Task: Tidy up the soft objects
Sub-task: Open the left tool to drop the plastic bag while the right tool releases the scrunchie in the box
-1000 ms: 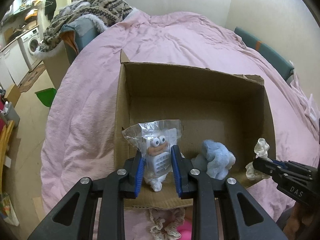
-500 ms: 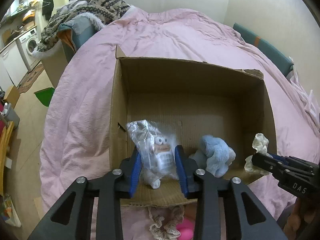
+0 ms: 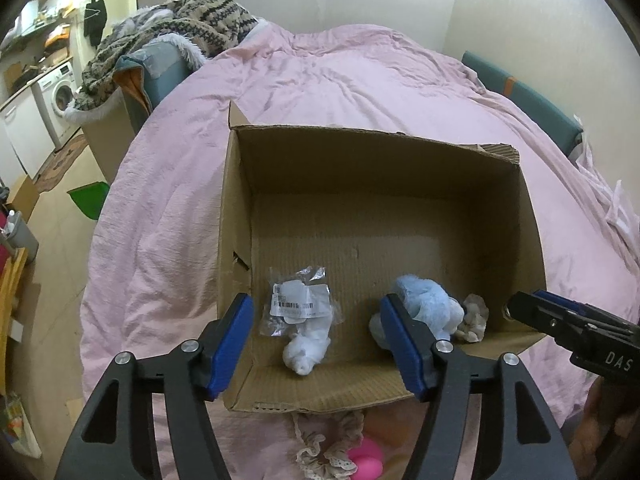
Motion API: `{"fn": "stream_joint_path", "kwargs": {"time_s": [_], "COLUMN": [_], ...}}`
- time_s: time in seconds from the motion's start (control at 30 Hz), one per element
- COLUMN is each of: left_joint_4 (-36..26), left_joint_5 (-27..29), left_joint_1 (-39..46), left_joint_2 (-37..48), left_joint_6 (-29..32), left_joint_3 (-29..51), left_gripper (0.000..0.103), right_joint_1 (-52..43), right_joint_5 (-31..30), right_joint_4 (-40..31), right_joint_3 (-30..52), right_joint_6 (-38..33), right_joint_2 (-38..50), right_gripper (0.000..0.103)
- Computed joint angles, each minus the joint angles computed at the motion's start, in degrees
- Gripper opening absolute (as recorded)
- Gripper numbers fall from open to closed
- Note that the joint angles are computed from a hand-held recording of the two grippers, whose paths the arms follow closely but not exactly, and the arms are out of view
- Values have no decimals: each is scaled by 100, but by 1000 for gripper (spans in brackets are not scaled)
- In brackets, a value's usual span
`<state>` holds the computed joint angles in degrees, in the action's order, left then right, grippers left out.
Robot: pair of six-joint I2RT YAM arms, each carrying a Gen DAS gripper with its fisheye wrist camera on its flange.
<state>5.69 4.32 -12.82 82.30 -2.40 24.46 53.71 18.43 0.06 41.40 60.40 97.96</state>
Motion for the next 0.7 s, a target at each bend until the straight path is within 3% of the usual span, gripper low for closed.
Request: {"fn": "stream_joint_path", "kwargs": {"time_s": [0.7], "left_joint_4": [-482], "left_joint_5": [0], "left_joint_1": [398], "left_joint_2": [-1118], "left_joint_6": [311], "left_joint_3": [-463], "left_gripper": [63], "right_joint_1": [263], "right_joint_5": [259], "right_joint_4": [-300], "right_joint_3": [-194], "right_joint_6": [370], "right_joint_2": [-403], "right_gripper": [71]}}
